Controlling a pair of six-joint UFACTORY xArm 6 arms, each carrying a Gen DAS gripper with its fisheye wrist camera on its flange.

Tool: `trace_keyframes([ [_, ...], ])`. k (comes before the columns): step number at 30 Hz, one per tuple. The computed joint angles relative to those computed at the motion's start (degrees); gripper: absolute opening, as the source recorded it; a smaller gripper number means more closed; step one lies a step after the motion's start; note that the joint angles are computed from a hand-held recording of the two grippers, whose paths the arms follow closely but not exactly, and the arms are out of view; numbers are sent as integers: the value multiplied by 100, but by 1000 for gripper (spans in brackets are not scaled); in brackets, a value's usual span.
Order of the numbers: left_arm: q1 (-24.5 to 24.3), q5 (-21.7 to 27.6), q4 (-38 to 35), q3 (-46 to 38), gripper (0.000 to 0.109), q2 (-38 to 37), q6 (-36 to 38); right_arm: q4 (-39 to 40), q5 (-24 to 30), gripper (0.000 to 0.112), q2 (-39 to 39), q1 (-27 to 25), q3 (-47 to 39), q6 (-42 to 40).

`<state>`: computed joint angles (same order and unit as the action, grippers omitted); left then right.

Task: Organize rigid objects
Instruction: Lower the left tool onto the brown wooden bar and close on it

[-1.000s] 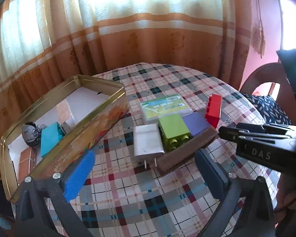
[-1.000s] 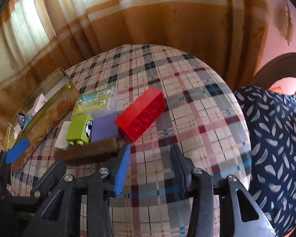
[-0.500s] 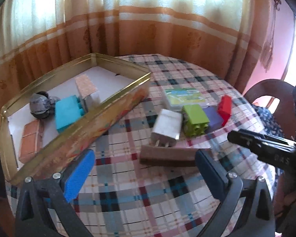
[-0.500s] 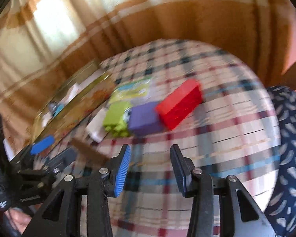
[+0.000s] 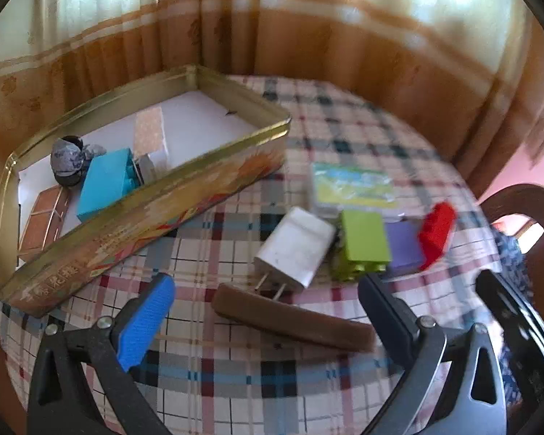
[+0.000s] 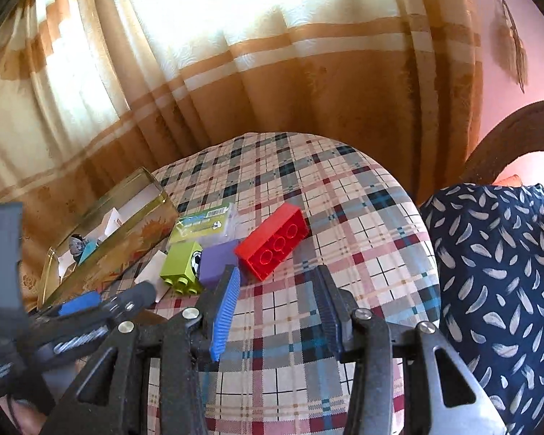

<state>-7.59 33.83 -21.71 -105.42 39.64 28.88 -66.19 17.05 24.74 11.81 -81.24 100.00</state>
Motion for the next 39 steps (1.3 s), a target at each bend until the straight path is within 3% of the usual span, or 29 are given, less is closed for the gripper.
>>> trace_keyframes([
  [5,128,326,286,3,102,31,271,-14,-62,45,9,5,50,9],
  [9,434,678,22,-303,102,161,628,-173,-91,45,-6,-18,73,198],
  [14,552,744,-99,-445,100,254,787,-23,-83,45,74,9,7,139],
  [16,508,364,-303,-108,91,103,1095,-11,-24,45,61,31,9,105],
  [18,482,355,-464,-42,80,60,1360,-41,39,45,21,39,34,155],
  [20,460,347,-763,91,57,-40,1828,-52,52,45,-11,32,68,210],
  [24,500,588,-1125,46,30,-62,2324,-135,82,45,-74,20,126,377],
  [25,542,721,-1208,-44,19,-23,2367,-141,100,45,-82,25,127,387],
  [26,619,1020,-1368,-225,15,54,2400,-152,135,45,-93,35,128,394],
  [30,848,1758,-1814,-740,14,308,2322,-158,154,45,-102,50,122,380],
  [36,908,1553,-2423,-583,14,114,2791,-162,142,45,-96,59,94,387],
  [39,900,1197,-2515,-376,14,-49,3058,-156,-10,45,-41,62,19,310],
])
